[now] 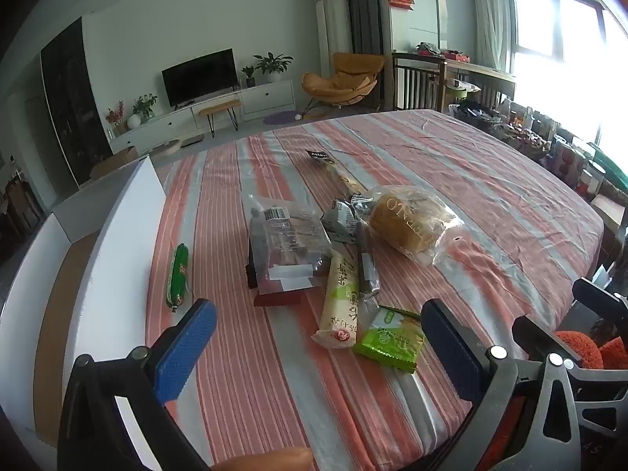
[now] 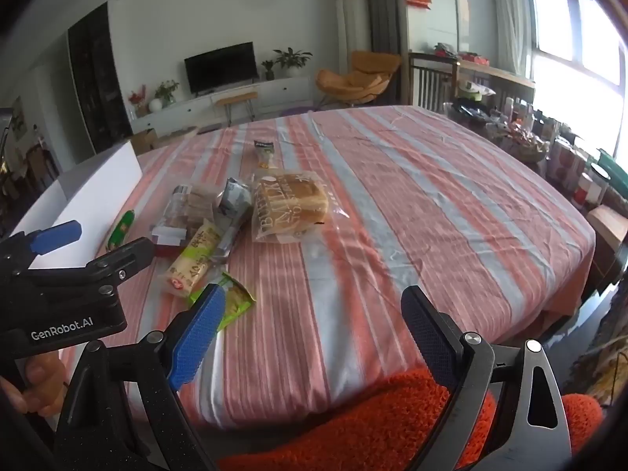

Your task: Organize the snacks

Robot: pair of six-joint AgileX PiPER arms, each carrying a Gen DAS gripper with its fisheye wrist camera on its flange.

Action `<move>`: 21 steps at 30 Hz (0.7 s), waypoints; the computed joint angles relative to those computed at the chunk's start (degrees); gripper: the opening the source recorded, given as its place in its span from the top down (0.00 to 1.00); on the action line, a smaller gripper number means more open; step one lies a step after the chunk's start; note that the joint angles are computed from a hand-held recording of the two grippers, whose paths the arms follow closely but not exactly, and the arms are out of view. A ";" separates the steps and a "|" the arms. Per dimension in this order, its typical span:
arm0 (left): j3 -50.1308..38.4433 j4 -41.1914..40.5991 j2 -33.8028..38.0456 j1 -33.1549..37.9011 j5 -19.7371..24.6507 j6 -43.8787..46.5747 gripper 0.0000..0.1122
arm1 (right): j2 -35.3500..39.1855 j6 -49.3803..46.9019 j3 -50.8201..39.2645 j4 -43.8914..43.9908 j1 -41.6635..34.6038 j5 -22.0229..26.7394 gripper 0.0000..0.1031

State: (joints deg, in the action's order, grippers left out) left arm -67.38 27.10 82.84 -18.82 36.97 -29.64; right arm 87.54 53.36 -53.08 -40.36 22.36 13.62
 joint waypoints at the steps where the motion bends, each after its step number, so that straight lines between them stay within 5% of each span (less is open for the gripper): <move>1: -0.07 0.38 0.10 -0.32 0.21 -0.29 0.08 | 0.11 -0.37 -0.04 0.28 -0.09 -0.08 0.10; 21: 1.11 -1.66 -0.50 1.37 -1.87 -0.43 0.08 | 0.36 -0.58 0.66 1.07 -0.14 -1.22 0.10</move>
State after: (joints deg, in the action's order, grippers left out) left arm -66.26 25.44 82.33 -17.45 35.10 -30.07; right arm 87.90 52.78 -52.42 -39.29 22.22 12.41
